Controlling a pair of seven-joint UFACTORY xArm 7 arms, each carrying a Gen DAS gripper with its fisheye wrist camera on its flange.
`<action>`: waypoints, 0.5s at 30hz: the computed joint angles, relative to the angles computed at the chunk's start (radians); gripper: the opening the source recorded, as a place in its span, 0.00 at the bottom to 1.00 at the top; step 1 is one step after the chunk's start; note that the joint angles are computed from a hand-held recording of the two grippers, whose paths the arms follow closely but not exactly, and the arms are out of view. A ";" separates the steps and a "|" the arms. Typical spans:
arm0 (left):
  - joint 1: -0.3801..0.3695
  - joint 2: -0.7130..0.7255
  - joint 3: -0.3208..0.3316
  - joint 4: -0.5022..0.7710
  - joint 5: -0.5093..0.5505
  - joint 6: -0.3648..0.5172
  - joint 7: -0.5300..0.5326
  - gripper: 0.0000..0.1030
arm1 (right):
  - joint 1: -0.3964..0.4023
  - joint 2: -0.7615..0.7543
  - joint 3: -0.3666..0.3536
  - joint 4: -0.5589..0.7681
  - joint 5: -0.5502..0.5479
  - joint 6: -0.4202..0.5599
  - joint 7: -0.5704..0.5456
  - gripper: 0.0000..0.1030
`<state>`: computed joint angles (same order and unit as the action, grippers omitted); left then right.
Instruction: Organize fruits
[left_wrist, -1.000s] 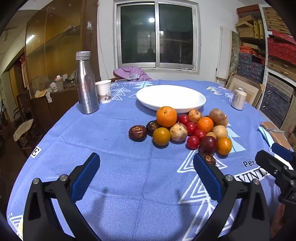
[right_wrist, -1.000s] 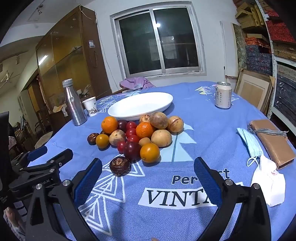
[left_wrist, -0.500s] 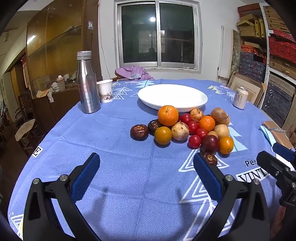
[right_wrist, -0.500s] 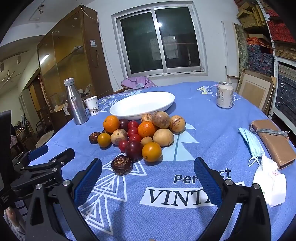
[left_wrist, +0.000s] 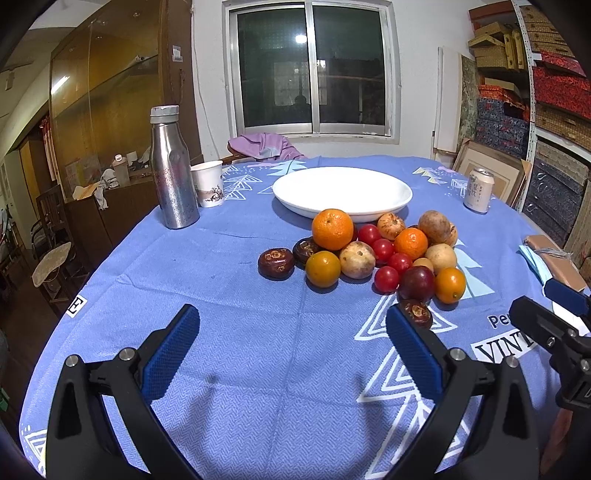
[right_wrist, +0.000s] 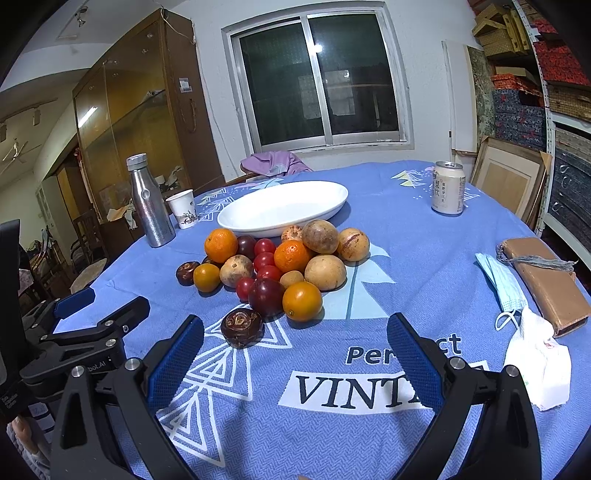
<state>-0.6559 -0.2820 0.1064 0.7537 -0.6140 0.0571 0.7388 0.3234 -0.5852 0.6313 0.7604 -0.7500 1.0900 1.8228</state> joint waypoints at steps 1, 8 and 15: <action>0.002 0.001 -0.001 0.001 0.001 0.002 -0.001 0.96 | 0.001 0.000 0.000 0.000 0.000 0.000 0.000 0.97; -0.004 0.000 0.002 -0.002 -0.006 -0.004 0.006 0.96 | 0.004 0.001 -0.003 0.000 0.000 -0.001 0.001 0.97; -0.003 0.001 0.001 -0.002 -0.004 -0.002 0.004 0.96 | 0.004 0.005 -0.007 -0.001 0.000 -0.010 -0.001 0.97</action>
<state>-0.6586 -0.2810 0.1070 0.7520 -0.6178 0.0554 0.7431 0.3274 -0.5805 0.6243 0.7594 -0.7502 1.0801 1.8220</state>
